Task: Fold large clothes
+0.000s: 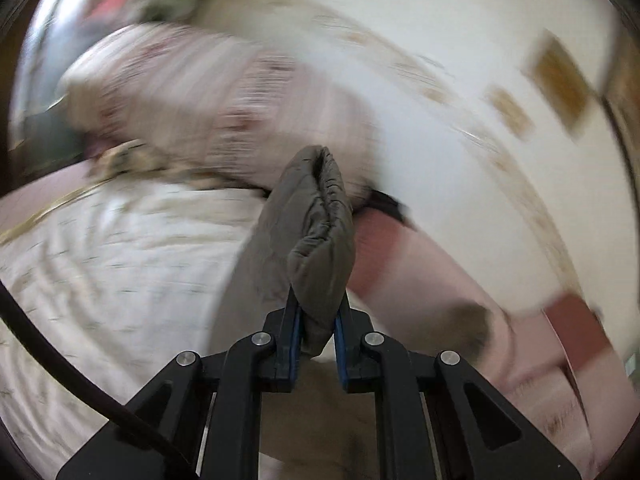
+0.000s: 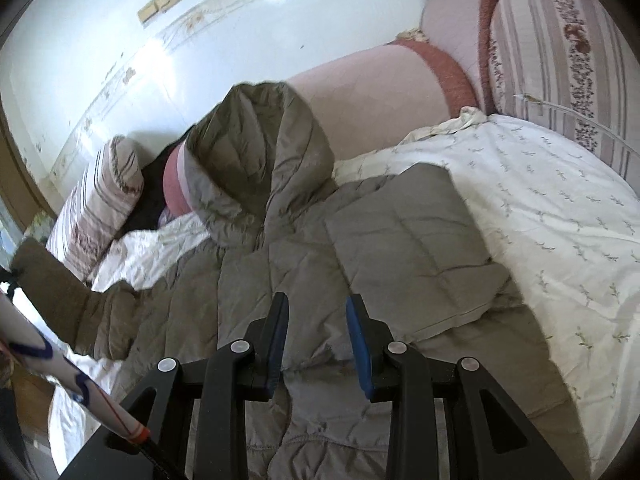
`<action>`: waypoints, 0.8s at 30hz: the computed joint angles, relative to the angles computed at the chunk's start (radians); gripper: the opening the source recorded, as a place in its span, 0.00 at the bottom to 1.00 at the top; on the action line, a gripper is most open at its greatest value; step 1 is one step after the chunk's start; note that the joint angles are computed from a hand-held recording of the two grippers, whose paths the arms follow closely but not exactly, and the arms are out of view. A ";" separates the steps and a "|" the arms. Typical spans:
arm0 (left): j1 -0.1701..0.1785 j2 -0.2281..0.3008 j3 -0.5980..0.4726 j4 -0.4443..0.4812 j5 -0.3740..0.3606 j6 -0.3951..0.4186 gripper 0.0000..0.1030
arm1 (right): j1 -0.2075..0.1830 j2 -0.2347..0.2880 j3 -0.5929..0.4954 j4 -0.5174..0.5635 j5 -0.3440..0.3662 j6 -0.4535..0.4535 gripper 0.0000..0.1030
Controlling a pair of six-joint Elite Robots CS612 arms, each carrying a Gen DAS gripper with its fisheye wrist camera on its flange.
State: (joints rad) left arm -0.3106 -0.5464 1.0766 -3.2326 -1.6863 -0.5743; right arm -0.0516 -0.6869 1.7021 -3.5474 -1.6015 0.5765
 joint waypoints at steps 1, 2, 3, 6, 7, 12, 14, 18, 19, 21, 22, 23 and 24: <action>-0.016 -0.012 0.011 -0.010 -0.016 0.026 0.13 | -0.004 -0.003 0.006 -0.008 0.003 0.008 0.32; -0.034 -0.020 0.017 -0.013 -0.039 0.051 0.13 | -0.008 -0.006 0.013 -0.017 0.003 0.018 0.32; -0.057 -0.029 0.026 -0.014 -0.078 0.076 0.13 | -0.014 -0.010 0.022 -0.027 0.004 0.032 0.32; -0.109 -0.038 0.045 -0.005 -0.140 0.119 0.13 | -0.026 -0.019 0.041 -0.049 0.006 0.059 0.32; -0.124 -0.036 0.046 0.004 -0.161 0.125 0.13 | -0.032 -0.022 0.049 -0.060 0.006 0.069 0.32; -0.206 0.011 0.030 0.102 -0.237 0.154 0.13 | -0.052 -0.038 0.092 -0.111 -0.002 0.112 0.32; -0.239 0.041 0.007 0.190 -0.201 0.193 0.13 | -0.060 -0.043 0.108 -0.124 0.002 0.125 0.32; -0.277 0.092 -0.038 0.361 -0.146 0.249 0.14 | -0.069 -0.051 0.126 -0.140 0.007 0.128 0.32; -0.284 0.102 -0.050 0.404 -0.131 0.265 0.18 | -0.071 -0.051 0.129 -0.145 0.011 0.131 0.32; -0.286 0.105 -0.055 0.442 -0.142 0.284 0.21 | -0.077 -0.051 0.131 -0.151 0.027 0.143 0.32; -0.286 0.097 -0.042 0.440 -0.152 0.297 0.29 | -0.078 -0.049 0.128 -0.151 0.035 0.148 0.32; -0.285 0.088 -0.032 0.437 -0.166 0.317 0.36 | -0.079 -0.047 0.125 -0.150 0.043 0.154 0.32; -0.282 0.071 -0.011 0.422 -0.185 0.339 0.39 | -0.081 -0.044 0.120 -0.148 0.056 0.160 0.32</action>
